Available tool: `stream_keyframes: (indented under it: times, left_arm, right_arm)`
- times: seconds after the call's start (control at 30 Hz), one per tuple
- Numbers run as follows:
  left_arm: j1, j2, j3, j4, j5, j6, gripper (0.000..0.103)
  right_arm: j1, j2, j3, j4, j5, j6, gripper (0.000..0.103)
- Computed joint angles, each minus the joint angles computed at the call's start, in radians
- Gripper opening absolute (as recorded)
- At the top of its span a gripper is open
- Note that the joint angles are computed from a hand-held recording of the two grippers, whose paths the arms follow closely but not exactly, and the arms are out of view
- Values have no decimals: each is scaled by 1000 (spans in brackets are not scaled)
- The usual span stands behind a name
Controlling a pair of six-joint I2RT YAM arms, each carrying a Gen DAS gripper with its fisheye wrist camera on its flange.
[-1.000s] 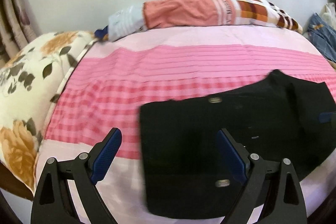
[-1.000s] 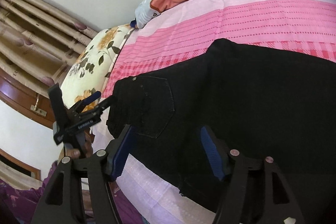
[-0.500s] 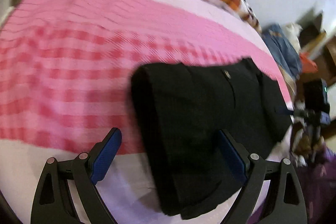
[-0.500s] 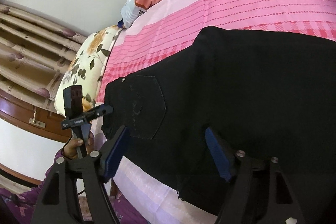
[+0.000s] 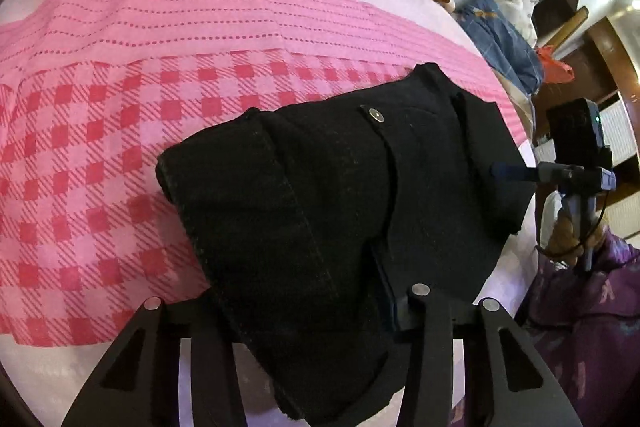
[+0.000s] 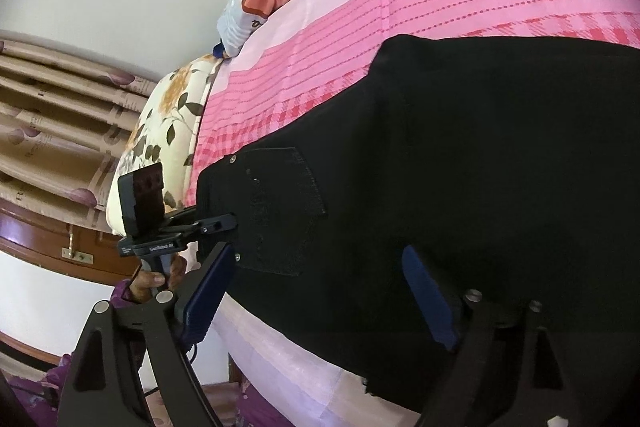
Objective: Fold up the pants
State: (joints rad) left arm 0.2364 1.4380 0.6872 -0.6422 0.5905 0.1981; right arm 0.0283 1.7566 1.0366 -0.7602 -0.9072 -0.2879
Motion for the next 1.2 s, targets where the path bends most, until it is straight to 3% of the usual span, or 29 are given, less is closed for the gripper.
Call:
stream_keyframes:
  times: [0.3, 0.47, 0.73, 0.87, 1.0, 1.2]
  left_arm:
    - [19, -105, -44, 14, 28, -76, 37]
    - [12, -183, -9, -56, 70, -124, 30]
    - [-242, -260, 98, -74, 10, -408, 29]
    - [-431, -212, 175, 13, -18, -583, 29]
    - [-578, -92, 245, 140, -49, -721, 30]
    - [-673, 131, 321, 417, 38, -892, 29]
  right_arm:
    - [46, -52, -25, 40, -16, 28, 84]
    - [87, -54, -21, 5, -91, -4, 84]
    - [208, -102, -3, -31, -196, -100, 84]
    - [214, -125, -20, -83, -220, -187, 84]
    - [125, -105, -12, -151, -238, -266, 91]
    - [-120, 236, 207, -584, -297, -638, 91]
